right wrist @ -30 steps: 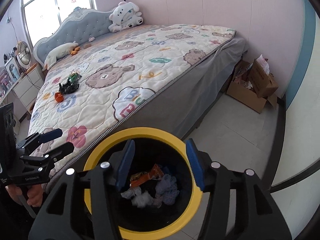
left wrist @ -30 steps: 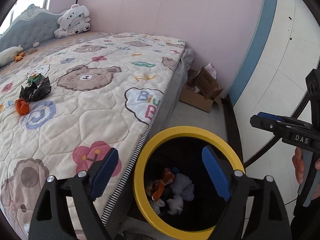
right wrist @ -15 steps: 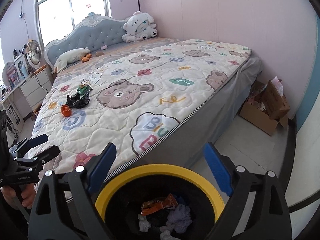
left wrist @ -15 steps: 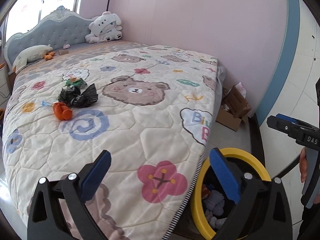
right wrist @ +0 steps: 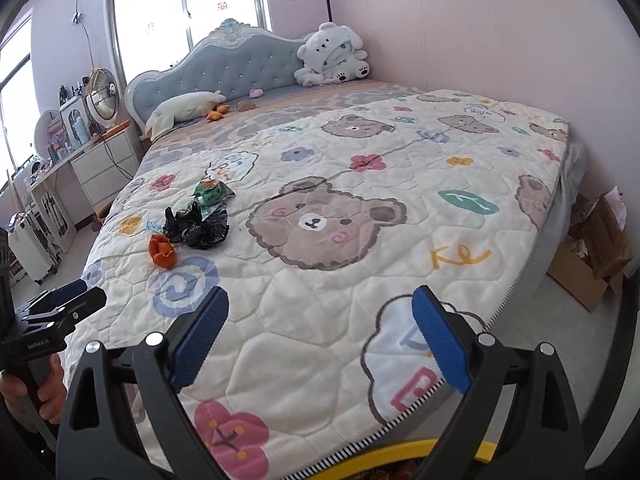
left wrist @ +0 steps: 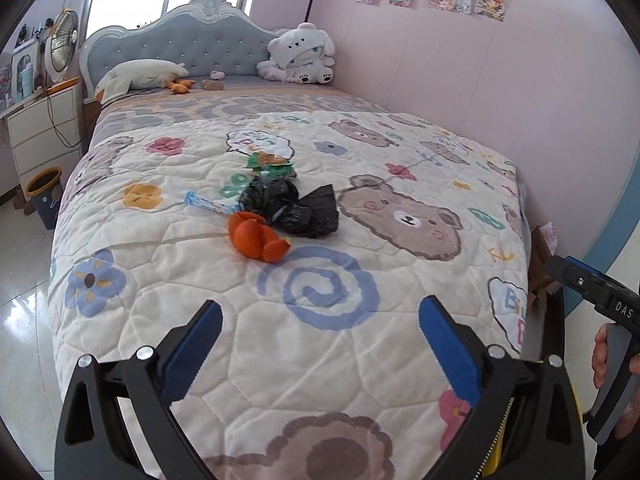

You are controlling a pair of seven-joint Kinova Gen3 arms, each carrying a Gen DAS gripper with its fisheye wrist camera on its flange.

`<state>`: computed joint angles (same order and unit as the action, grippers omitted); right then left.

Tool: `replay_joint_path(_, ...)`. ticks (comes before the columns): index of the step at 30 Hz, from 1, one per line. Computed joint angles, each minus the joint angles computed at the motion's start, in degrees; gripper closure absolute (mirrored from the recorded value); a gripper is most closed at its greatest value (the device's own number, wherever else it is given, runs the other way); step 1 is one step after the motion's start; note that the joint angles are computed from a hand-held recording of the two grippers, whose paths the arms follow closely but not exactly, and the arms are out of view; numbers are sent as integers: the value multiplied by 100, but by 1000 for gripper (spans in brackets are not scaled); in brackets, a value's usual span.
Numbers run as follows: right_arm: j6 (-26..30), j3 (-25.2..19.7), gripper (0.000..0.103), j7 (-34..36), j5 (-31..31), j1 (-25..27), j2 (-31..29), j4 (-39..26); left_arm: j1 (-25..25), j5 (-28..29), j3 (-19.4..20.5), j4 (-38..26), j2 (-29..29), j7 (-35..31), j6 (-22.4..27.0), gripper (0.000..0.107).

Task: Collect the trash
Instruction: 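Move both open tools back over the bed toward the black bags and orange peel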

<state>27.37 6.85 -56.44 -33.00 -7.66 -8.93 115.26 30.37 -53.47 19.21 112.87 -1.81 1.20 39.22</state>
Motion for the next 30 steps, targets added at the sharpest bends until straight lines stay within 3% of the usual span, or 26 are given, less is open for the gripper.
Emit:
replay_joint_path(6,-48,-351,11,92,-504,-77,810,-632,-388,166,-329,52,26,-264,-333,12)
replay_joint_path(10,265,-703,11,-15,-554,78,1437,-1288,-603,316,-505,11,158,-470,-519,13)
replay_joint_path(17,774,-1302,12,-484,-118,139,2578,-2539,-762,556,-870,-171,549,-880,-835,13)
replay_joint_path(24,1499,-1592,19,-1320,423,121,3747,-3921,-732,950,-1263,-406,900,-1421,-1152,13)
replay_joint_path(30,1747,-1694,26,-1799,874,-46,4232,-4562,-637,1133,-1606,-406,1039,-1489,-1566,13)
